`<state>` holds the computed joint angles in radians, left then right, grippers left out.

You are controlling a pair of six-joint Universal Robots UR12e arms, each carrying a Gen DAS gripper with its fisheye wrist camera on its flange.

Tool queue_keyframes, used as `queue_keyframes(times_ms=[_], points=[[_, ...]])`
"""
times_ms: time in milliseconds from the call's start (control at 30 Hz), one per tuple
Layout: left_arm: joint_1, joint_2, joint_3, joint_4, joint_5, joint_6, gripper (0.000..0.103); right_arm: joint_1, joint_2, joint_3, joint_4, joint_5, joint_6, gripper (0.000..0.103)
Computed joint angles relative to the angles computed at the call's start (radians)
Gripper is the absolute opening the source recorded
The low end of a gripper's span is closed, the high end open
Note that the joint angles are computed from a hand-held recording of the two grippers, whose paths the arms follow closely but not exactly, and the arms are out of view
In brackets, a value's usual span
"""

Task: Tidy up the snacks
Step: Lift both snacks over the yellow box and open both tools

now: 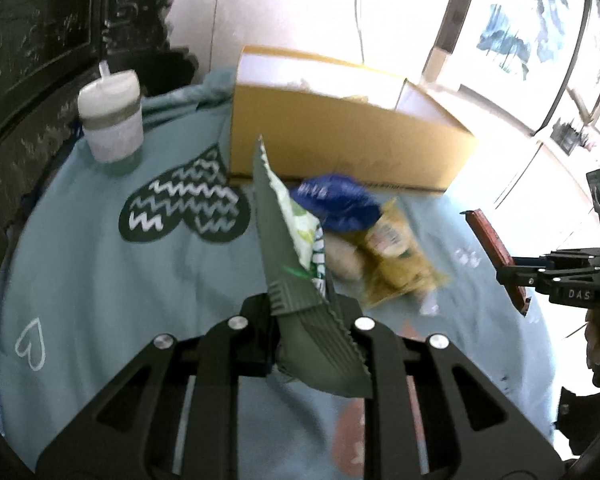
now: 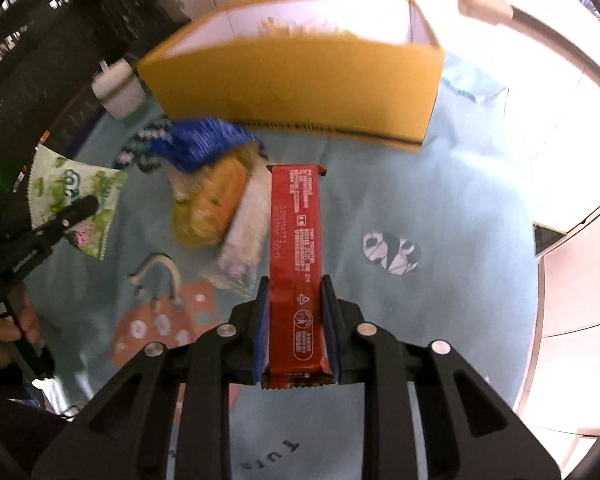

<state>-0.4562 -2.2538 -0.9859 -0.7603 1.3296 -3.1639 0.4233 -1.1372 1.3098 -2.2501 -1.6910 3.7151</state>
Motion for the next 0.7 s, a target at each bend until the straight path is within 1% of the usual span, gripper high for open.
queue_keyframes(times_ms=[167, 333, 433, 500, 600, 633, 700], points=[[-0.007, -0.007, 0.045, 0.013, -0.01, 0.003, 0.018, 0.009, -0.018, -0.019, -0.051, -0.042, -0.006, 0.024], [-0.011, -0.025, 0.111, 0.024, -0.031, -0.004, 0.018, 0.025, -0.001, -0.084, -0.101, -0.085, -0.025, 0.024], [-0.013, -0.046, 0.169, 0.027, -0.044, -0.008, 0.018, 0.026, -0.002, -0.105, -0.136, -0.105, -0.055, 0.024], [-0.014, -0.073, 0.231, 0.023, -0.048, -0.018, 0.018, 0.022, -0.009, -0.108, -0.162, -0.117, -0.07, 0.024], [-0.014, -0.127, 0.351, 0.004, -0.046, -0.046, 0.018, 0.015, -0.001, -0.144, -0.18, -0.142, -0.096, 0.024], [-0.015, -0.148, 0.396, -0.009, -0.045, -0.051, 0.018, 0.009, 0.004, -0.159, -0.181, -0.148, -0.103, 0.024], [-0.019, -0.209, 0.526, -0.058, -0.042, -0.049, 0.018, 0.0, 0.011, -0.183, -0.18, -0.156, -0.111, 0.024]])
